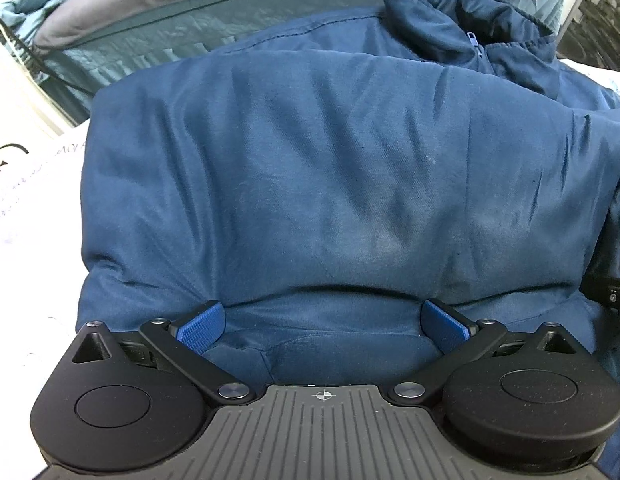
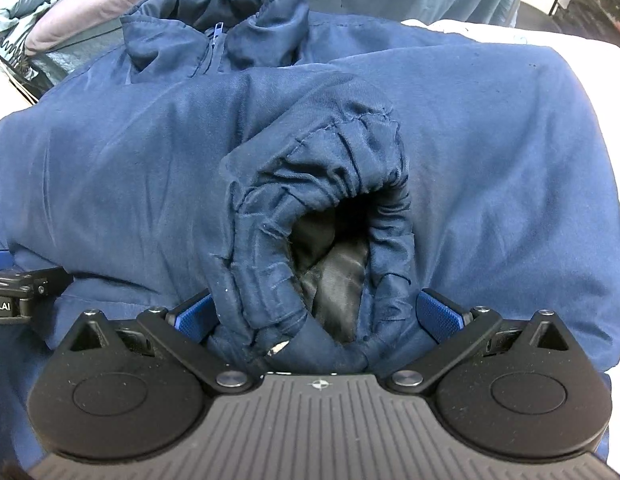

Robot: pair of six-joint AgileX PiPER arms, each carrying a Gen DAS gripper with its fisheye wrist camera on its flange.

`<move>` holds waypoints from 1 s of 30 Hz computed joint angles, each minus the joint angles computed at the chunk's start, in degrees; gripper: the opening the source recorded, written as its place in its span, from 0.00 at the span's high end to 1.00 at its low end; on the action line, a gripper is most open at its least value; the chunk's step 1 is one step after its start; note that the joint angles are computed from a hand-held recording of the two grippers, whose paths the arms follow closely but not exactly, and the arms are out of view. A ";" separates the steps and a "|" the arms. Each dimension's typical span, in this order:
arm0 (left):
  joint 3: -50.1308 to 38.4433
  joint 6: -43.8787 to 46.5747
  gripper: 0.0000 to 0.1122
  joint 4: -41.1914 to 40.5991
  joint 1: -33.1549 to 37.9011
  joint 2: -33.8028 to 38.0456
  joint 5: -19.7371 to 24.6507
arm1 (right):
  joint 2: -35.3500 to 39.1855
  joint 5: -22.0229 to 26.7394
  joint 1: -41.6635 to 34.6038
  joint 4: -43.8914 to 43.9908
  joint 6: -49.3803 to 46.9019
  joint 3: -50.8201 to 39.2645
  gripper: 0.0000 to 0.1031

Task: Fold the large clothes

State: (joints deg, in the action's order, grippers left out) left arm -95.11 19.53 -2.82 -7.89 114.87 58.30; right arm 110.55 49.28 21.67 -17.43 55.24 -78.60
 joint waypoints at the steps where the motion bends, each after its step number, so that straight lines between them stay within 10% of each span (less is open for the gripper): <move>1: 0.53 0.35 0.08 -0.28 0.10 -0.39 -0.50 | -0.18 -0.15 0.26 -0.50 0.57 0.30 0.00; 14: 17.28 15.61 0.08 -8.44 5.47 -20.36 -2.88 | -11.14 1.99 6.69 -5.95 5.79 6.16 0.01; 30: 34.79 29.32 0.08 -12.23 25.91 -36.28 10.20 | -29.44 13.67 31.76 -6.71 17.30 20.05 0.01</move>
